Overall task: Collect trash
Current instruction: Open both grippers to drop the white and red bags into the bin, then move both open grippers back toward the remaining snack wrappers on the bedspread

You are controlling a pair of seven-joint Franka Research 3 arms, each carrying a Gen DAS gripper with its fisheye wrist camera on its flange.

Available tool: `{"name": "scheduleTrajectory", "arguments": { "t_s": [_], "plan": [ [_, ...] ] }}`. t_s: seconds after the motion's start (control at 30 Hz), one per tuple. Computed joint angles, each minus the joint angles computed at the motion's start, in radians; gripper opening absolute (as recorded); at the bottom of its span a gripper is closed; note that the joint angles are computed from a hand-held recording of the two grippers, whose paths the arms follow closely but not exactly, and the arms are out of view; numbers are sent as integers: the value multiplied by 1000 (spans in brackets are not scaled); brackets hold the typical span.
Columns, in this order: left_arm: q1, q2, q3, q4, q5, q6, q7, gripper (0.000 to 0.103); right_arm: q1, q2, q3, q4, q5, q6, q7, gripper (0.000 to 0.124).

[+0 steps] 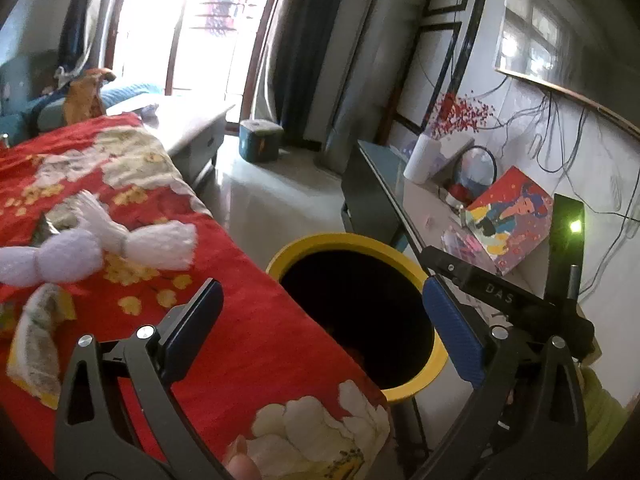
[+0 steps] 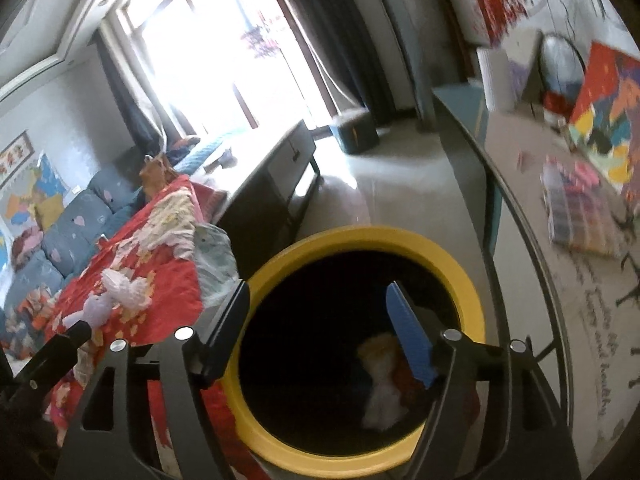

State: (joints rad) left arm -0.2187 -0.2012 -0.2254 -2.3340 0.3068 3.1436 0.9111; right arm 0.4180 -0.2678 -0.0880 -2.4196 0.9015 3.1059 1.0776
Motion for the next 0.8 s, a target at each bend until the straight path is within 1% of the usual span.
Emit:
{"name": "scheduleTrajectory", "arguments": {
  "t_s": [0.1, 0.17, 0.2, 0.33, 0.4, 0.5, 0.63, 0.8],
  "plan": [
    [52, -34, -34, -24, 35, 13, -43, 92, 47, -15, -16, 0, 24, 29, -53, 74],
    [72, -53, -44, -38, 51, 18, -61, 92, 75, -21, -26, 3, 34, 44, -76, 75],
    [102, -67, -67, -45, 68, 16, -82, 92, 85, -23, -34, 5, 37, 44, -86, 76],
    [122, -102, -69, -71, 86, 24, -114, 92, 124, -34, -53, 10, 57, 44, -121, 76],
    [138, -123, -75, -86, 92, 29, -131, 92, 123, -39, -40, 8, 51, 42, -117, 76],
    [179, -156, -101, -107, 107, 36, -161, 92, 139, -45, -40, 8, 53, 45, -129, 77],
    [215, -188, -117, -128, 114, 45, -187, 92, 152, -52, -38, 9, 46, 42, -133, 77],
    [246, -228, -123, -157, 113, 50, -213, 92, 174, -57, -36, 10, 45, 44, -144, 77]
  ]
}}
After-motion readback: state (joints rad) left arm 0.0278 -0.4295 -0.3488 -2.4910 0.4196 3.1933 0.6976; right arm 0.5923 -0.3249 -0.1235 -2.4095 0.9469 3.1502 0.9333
